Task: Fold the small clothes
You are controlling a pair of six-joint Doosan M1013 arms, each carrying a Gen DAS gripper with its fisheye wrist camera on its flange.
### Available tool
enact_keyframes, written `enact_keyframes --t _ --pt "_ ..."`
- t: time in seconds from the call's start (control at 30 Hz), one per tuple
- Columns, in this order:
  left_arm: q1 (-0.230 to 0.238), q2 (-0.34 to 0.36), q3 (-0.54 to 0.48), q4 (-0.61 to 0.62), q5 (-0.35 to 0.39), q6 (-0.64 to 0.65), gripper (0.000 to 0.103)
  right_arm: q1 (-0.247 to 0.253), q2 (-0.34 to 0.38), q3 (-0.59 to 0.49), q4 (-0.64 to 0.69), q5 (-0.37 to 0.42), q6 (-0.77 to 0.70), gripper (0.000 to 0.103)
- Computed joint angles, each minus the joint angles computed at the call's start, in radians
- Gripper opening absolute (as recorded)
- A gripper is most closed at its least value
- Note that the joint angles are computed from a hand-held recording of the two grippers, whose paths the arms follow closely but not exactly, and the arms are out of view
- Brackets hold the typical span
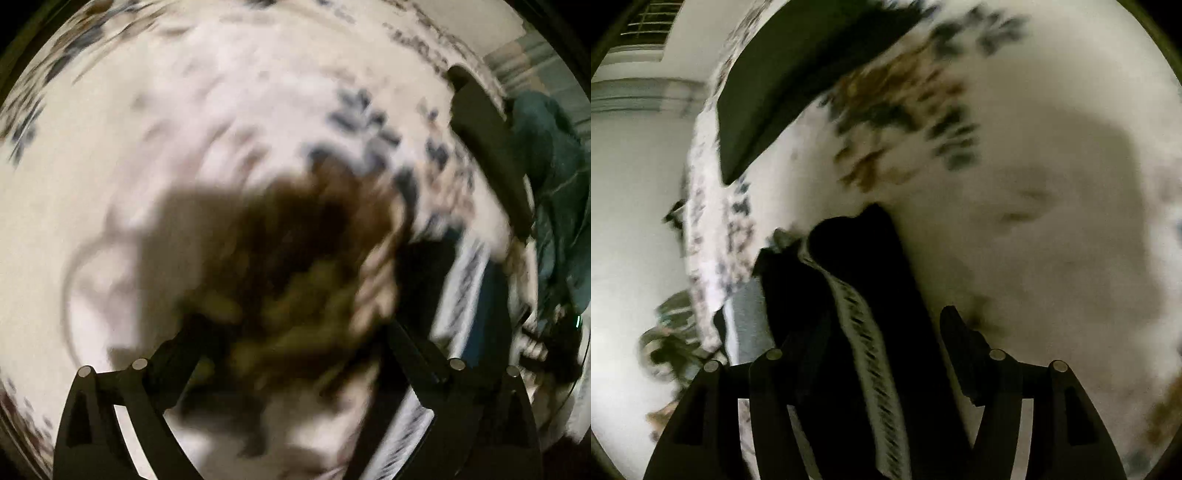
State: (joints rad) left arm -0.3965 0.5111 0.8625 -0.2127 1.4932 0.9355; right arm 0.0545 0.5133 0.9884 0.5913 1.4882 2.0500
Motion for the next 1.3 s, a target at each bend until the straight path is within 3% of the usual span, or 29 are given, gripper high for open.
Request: enact_keyframes --t 0.07,0.1,0.13,0.17,0.3,0.4,0.6,0.67,0.7,0.83,0.93,1.0,1.03,1.07,1.1,1.3 --pt "-0.012 -0.026 0.044 0.029 -0.022 0.018 0.099 0.012 0.014 -0.009 -0.026 0.005 -0.005 0.064" --pt "-0.018 -0.03 0.052 0.045 -0.03 0.026 0.099 0.019 0.013 -0.009 -0.04 -0.013 -0.015 0.056" --pt "-0.022 -0.028 0.053 0.051 -0.032 0.031 0.103 0.025 0.015 -0.019 -0.04 -0.021 -0.039 0.019" --pt "-0.025 -0.016 0.04 0.063 -0.013 0.028 0.103 0.028 0.014 -0.028 -0.034 -0.028 -0.045 0.015" --pt "-0.056 0.081 -0.105 0.163 0.181 0.033 0.103 0.043 -0.01 -0.07 -0.104 -0.098 -0.038 0.013" --pt "-0.065 0.124 -0.174 0.193 0.258 0.029 0.103 0.043 -0.011 -0.112 -0.125 -0.127 -0.043 0.013" --pt "-0.05 0.09 -0.153 0.162 0.192 -0.045 0.103 0.042 0.046 -0.196 -0.188 -0.03 -0.044 0.013" --pt "-0.05 0.081 -0.155 0.154 0.176 -0.073 0.103 0.034 0.068 -0.193 -0.169 0.039 -0.045 0.016" --pt "-0.048 0.07 -0.146 0.134 0.156 -0.087 0.103 0.029 0.074 -0.187 -0.15 0.061 -0.042 0.023" --pt "-0.041 0.037 -0.105 0.018 0.066 -0.12 0.103 0.005 0.024 -0.091 -0.096 0.053 -0.004 0.062" --pt "-0.045 0.038 -0.095 -0.056 0.04 -0.111 0.103 -0.014 -0.034 0.028 -0.05 0.035 0.021 0.073" --pt "-0.047 0.044 -0.098 -0.063 0.029 -0.117 0.103 -0.03 -0.069 0.125 0.048 0.003 0.041 0.073" --pt "-0.042 0.05 -0.104 -0.064 0.021 -0.113 0.103 -0.045 -0.103 0.207 0.152 -0.065 0.03 0.068" --pt "-0.041 0.057 -0.109 -0.062 0.019 -0.11 0.103 -0.05 -0.129 0.263 0.208 -0.111 0.024 0.053" --pt "-0.039 0.061 -0.113 -0.072 0.02 -0.106 0.103 -0.052 -0.138 0.285 0.231 -0.118 0.026 0.013" --pt "-0.031 0.033 -0.072 -0.13 0.005 -0.034 0.103 -0.052 -0.219 0.354 0.167 -0.22 0.077 0.013"
